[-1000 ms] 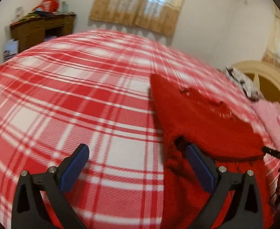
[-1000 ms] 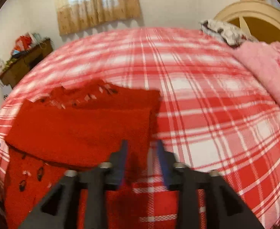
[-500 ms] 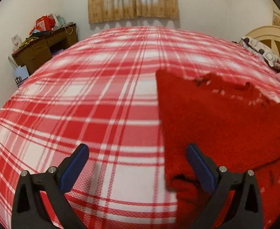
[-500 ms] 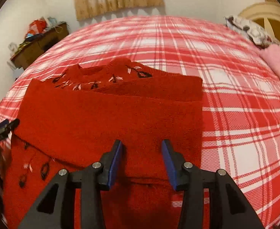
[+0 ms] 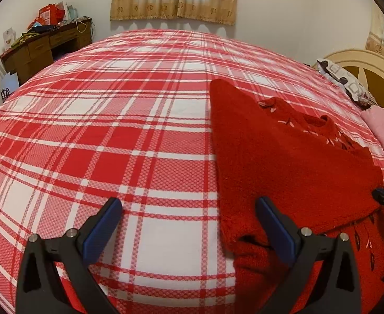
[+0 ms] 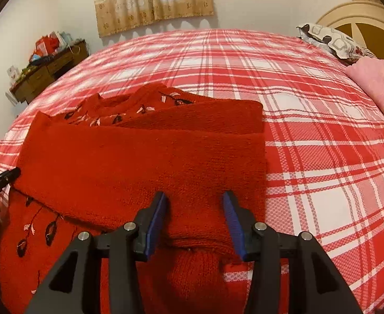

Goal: Fold small clothes
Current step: 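Release the sleeve with the left tool and press the folded side flat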

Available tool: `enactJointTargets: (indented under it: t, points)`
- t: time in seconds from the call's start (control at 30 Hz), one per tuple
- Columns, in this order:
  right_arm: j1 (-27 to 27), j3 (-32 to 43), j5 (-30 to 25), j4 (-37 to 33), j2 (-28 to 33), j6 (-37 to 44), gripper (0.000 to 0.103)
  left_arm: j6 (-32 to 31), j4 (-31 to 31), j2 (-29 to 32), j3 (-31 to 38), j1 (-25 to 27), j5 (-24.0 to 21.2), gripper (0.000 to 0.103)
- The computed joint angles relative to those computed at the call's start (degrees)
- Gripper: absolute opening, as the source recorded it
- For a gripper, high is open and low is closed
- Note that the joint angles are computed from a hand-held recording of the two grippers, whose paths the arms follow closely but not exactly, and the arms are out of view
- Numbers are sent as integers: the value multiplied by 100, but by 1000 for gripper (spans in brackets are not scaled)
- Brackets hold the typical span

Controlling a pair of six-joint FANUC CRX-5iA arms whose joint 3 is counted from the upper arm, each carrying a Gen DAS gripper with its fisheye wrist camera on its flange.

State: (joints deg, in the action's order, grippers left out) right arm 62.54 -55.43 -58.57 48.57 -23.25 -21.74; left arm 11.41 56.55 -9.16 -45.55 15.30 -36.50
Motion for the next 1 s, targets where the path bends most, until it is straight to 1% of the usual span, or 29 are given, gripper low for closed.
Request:
enactJointTargets:
  t: [0.07, 0.13, 0.2, 0.33, 0.47, 0.53, 0.57, 0.63, 0.73, 0.87, 1.0]
  points:
    - [-6, -68, 57, 39, -99, -107, 48, 50, -48, -6, 5, -42, 69, 103]
    - [45, 75, -102, -85, 33, 26, 48, 0, -2, -72, -54, -135, 249, 103]
    - [77, 222, -247, -208, 188, 169, 48, -20, -26, -126, -86, -172, 338, 103]
    - [4, 372, -284, -377, 304, 369, 49, 9, -102, -81, -30, -142, 263, 103]
    - [93, 292, -292, -316, 172, 286, 50, -20, -103, -90, -23, -127, 234, 103]
    - [161, 207, -287, -234, 59, 168, 52, 93, -249, -89, 37, -33, 35, 103]
    - [209, 148, -280, -179, -19, 68, 53, 159, -324, -82, 78, 41, -136, 103]
    - [307, 106, -341, -117, -87, -88, 53, 160, -370, -134, 77, 153, -383, 103]
    - [477, 153, -538, -94, -25, -168, 55, 108, -397, -281, 3, 265, -622, 103]
    - [744, 250, -814, -105, 25, -160, 56, -84, -393, -610, -205, 266, -531, 103]
    - [1132, 241, -1062, -149, -152, -363, 57, -80, -502, -787, -263, 477, -812, 103]
